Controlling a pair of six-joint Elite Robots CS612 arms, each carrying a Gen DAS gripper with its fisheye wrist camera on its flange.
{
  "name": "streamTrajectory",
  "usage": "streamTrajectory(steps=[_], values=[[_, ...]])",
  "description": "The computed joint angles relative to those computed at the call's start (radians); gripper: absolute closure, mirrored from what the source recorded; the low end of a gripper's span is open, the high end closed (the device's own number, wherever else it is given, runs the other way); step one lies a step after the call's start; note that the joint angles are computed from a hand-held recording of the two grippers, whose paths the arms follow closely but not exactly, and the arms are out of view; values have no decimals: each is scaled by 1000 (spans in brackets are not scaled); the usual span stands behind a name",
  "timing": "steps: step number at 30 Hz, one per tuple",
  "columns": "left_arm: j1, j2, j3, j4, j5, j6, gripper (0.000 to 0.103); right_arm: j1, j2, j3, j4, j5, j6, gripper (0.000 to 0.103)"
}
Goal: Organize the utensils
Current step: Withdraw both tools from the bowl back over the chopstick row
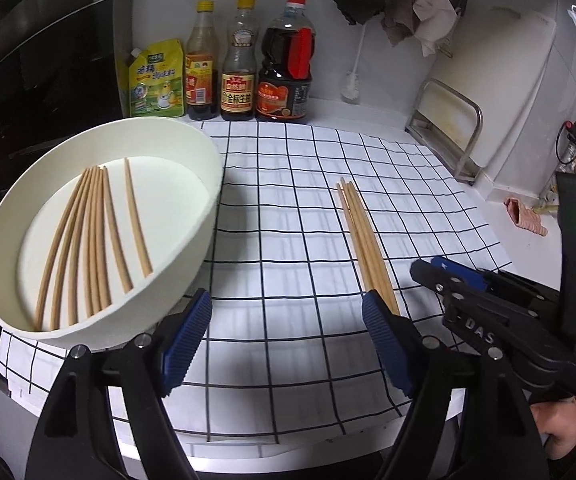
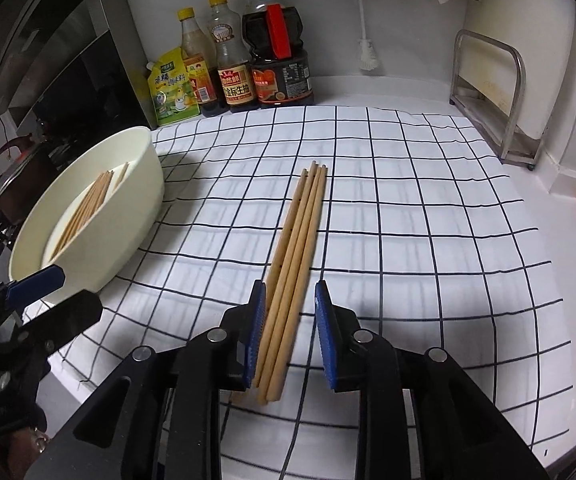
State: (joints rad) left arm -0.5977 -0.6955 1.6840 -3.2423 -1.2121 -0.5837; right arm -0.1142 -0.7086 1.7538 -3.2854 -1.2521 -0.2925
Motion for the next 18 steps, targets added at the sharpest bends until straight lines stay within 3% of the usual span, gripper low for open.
streamTrajectory(steps=[10,18], values=[[1,31,-39,23,-35,-14,27,9,43,-67,69,-30,-10,79],[1,39,-47,35,-16,-34,27,21,58,-87,91,-75,-43,79]])
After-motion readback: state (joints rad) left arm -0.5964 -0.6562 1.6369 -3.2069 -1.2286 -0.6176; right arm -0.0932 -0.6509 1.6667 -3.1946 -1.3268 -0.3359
